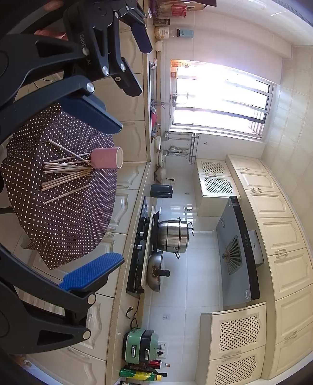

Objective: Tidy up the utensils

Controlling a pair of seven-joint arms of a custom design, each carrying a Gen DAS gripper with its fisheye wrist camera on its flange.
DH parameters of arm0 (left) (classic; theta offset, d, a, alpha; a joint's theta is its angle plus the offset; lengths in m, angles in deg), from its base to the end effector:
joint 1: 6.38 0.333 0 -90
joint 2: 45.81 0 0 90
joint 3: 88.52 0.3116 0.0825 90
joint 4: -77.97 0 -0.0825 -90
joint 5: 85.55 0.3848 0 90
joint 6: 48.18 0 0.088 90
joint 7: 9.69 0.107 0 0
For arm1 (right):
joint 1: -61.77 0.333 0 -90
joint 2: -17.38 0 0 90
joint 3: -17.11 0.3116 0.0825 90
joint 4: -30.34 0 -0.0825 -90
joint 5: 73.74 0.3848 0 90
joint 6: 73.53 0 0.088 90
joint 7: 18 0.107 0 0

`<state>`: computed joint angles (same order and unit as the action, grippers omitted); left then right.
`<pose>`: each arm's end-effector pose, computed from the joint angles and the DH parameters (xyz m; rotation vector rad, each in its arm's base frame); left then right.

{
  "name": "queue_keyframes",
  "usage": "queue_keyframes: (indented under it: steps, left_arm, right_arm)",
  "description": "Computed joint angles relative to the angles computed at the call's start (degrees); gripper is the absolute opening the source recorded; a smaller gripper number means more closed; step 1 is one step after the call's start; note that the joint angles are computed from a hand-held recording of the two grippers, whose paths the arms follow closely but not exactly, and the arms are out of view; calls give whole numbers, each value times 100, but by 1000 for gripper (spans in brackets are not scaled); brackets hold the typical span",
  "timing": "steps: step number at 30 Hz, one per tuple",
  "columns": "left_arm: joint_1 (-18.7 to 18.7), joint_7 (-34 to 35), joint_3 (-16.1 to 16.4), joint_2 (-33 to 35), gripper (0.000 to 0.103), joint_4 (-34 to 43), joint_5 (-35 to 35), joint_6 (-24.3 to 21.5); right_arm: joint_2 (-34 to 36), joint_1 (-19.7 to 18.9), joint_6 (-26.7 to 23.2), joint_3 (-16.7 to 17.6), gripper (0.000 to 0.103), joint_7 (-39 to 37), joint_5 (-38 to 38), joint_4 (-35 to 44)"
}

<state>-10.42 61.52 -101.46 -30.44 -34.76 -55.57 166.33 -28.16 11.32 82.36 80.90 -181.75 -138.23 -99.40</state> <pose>0.5747 -0.2289 0.5138 -0.9001 1.7226 -1.5395 0.4562 0.2370 0.5224 -1.0128 1.6335 -1.5446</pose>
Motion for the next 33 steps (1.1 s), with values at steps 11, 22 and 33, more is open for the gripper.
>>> queue_keyframes:
  steps: [11, 22, 33]
  left_arm:
    - [24, -16, 7, 28, 99, 11, 40, 9]
    - [54, -56, -8, 87, 99, 66, 85, -70]
    - [-330, 956, 102, 456, 99, 320, -907, -122]
  right_arm:
    - [65, -25, 30, 13, 97, 10, -9, 32]
    - [127, -96, 103, 46, 97, -4, -28, 60]
    - [259, -704, 534, 363, 97, 112, -29, 184]
